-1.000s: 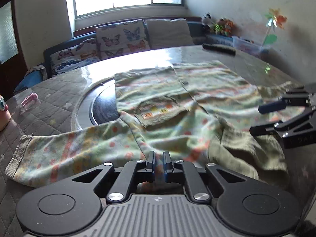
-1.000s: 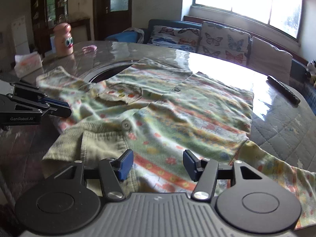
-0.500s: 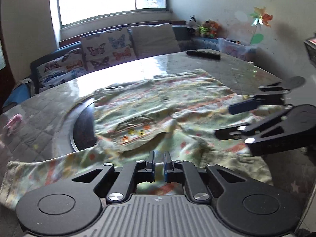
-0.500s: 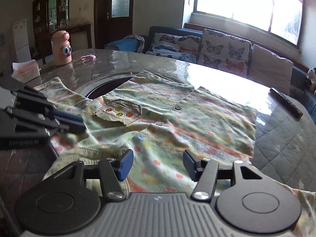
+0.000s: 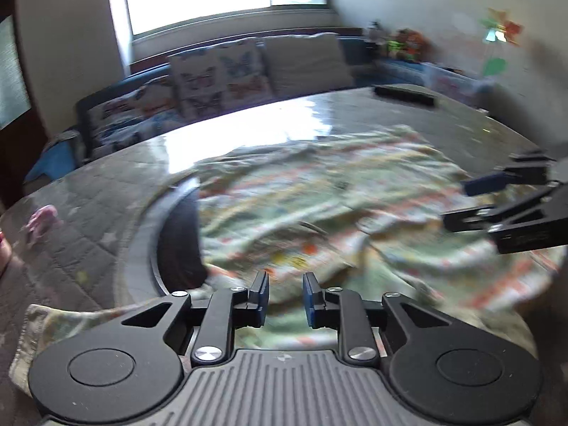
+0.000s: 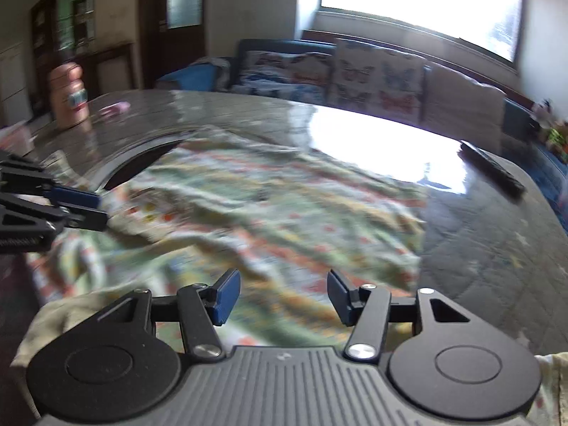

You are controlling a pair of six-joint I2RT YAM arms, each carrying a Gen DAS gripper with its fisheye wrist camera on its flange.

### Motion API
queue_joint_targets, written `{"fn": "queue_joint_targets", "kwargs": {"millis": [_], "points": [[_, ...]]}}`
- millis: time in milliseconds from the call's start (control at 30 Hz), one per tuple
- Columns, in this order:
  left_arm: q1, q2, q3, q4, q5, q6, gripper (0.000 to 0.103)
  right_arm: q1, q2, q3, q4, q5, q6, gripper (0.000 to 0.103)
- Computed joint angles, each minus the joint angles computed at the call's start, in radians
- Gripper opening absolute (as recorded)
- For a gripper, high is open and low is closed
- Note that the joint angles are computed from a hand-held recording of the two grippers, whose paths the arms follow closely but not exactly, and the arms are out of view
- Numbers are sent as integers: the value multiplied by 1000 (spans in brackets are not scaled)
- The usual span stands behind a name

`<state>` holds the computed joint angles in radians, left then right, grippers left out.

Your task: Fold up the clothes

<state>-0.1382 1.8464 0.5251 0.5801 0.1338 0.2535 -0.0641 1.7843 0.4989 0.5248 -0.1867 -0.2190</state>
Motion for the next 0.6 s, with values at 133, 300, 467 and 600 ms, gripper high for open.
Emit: {"fn": "queue_joint_targets", "kwargs": {"millis": [133,300,467,600], "points": [[24,115,150,-36,-88,-48,23,-89,72,110,-26,7,52,49],[47,227,301,-102,-111,-58,23,-156,171,259,-92,-11,108,39],[49,278,367,-127,-95,-41,23,-164,245,348,-130,-18,122,36],[48,299,399,-138,-79,-39,21,-153,279,382,-136,0,123,36]]}}
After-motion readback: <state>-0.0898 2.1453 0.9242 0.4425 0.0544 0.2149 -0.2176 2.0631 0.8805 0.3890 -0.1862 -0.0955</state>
